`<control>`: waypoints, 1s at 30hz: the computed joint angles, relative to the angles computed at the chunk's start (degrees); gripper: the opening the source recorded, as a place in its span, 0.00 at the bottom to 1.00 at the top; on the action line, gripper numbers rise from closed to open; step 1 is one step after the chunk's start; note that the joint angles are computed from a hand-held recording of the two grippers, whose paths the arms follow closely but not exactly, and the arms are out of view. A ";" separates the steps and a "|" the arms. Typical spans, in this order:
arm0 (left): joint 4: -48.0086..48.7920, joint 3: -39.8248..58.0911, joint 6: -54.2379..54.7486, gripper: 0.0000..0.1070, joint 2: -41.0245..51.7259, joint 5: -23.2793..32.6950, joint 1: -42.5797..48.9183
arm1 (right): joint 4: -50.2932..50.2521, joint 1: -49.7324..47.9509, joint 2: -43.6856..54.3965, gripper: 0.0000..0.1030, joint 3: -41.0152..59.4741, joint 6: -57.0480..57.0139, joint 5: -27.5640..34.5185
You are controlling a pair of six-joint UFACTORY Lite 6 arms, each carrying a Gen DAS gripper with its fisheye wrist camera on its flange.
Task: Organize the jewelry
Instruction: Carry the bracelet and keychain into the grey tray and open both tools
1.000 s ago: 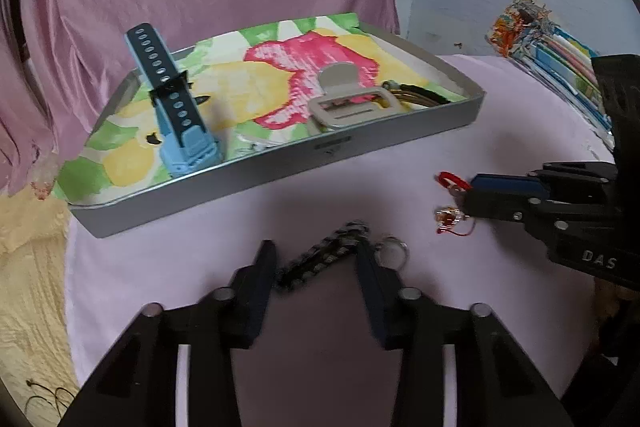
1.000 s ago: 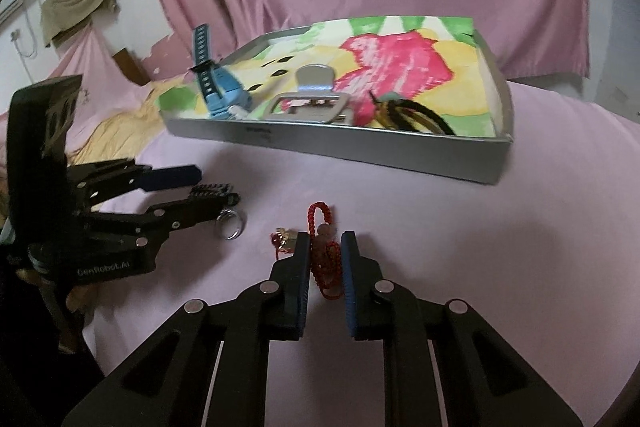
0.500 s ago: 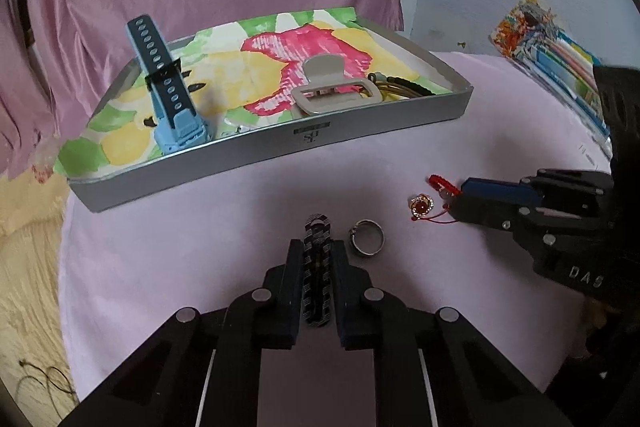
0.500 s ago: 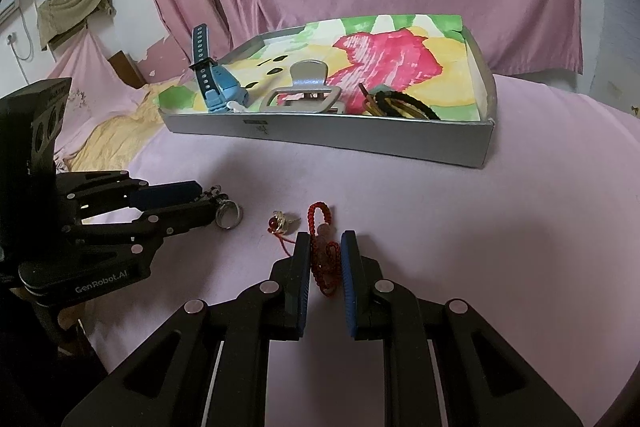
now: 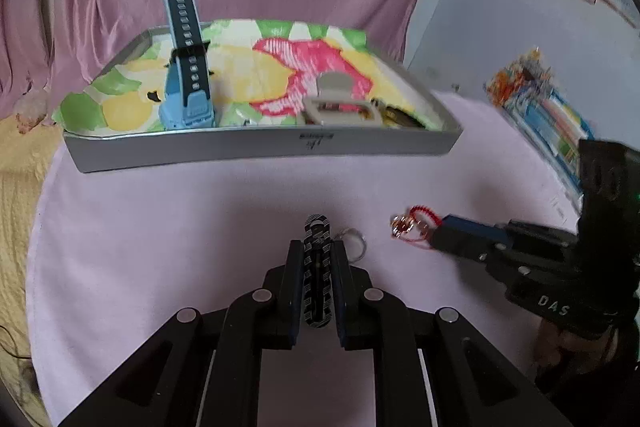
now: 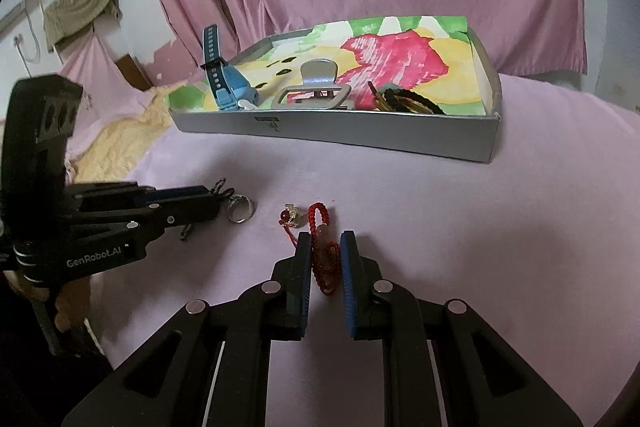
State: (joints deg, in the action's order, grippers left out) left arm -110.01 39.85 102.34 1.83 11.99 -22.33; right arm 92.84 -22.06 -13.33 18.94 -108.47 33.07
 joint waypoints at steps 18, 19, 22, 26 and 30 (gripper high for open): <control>-35.38 7.36 29.86 0.12 2.70 2.43 -0.27 | 0.51 -7.25 -5.68 0.11 4.60 0.81 9.39; -37.97 8.49 32.25 0.12 3.46 1.78 -0.56 | 1.18 -7.27 -5.51 0.11 5.39 0.61 9.32; -44.27 12.04 38.00 0.12 6.02 0.20 -0.95 | 4.32 -6.45 -2.82 0.11 8.22 -0.94 8.67; -47.21 16.55 40.79 0.12 10.20 -1.54 -0.69 | 8.63 -4.60 0.54 0.11 10.96 -2.68 6.62; -48.28 20.78 42.02 0.12 13.89 -2.97 -0.18 | 11.26 -3.30 4.20 0.11 12.67 -3.98 5.21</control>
